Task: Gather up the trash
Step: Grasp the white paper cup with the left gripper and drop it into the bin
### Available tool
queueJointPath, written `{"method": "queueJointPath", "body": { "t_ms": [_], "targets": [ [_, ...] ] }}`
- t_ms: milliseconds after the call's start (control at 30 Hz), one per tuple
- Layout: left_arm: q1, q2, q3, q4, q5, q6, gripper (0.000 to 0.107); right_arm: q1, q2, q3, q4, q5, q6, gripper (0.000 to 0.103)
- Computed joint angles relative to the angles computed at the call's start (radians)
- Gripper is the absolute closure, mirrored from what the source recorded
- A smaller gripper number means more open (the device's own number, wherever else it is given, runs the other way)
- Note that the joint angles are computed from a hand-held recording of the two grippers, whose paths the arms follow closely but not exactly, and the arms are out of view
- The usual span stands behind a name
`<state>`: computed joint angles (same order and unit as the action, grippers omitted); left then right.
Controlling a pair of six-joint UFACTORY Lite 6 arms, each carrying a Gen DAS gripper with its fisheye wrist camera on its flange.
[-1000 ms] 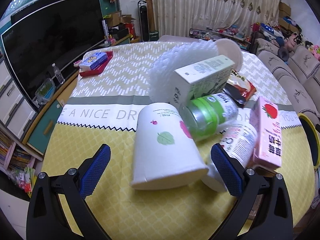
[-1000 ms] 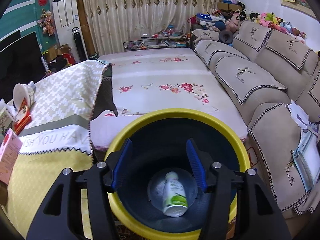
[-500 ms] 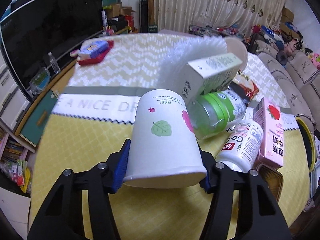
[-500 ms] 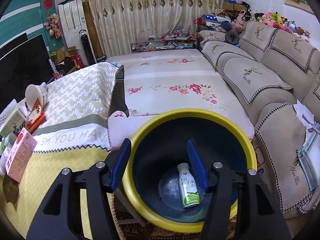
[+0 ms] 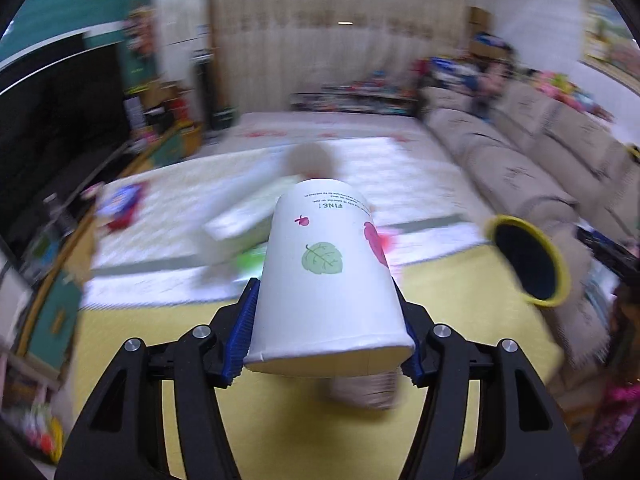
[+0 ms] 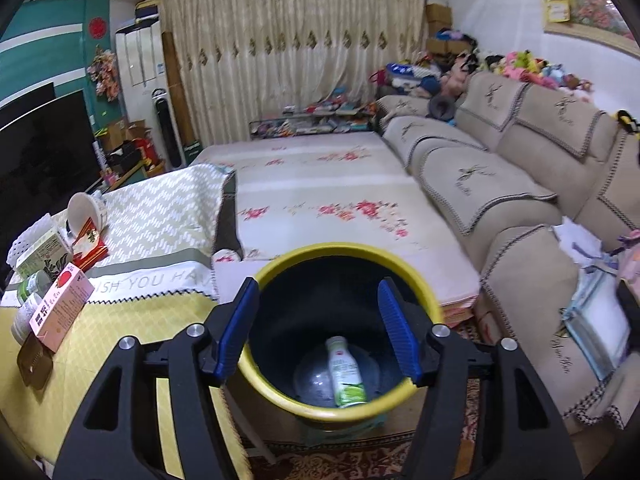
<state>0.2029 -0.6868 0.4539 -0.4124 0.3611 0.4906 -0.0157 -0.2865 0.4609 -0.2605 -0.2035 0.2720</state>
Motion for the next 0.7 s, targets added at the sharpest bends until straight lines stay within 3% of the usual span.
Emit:
{"method": "queueJointPath", "body": {
  "t_ms": [167,367,533,700],
  "targets": [
    [-0.457,0.291,0.170,0.404,-0.166,-0.523,0.047,-0.176,-0.170,-0.088,-0.408,0.013,0.330,0.044],
    [-0.741,0.760,0.554,0.894,-0.215,-1.104,0.044,-0.422,-0.256,-0.140,-0.917,-0.079,0.729,0.039],
    [-0.816,1.161,0.971,0.789,-0.177,-1.029,0.043,-0.564,-0.211,-0.132,-0.998,-0.163,0.736,0.038],
    [-0.823,1.572,1.475,0.559,-0.058,-0.803,0.040,-0.640,-0.163,-0.122,-1.018,-0.213,0.722,0.036]
  ]
}}
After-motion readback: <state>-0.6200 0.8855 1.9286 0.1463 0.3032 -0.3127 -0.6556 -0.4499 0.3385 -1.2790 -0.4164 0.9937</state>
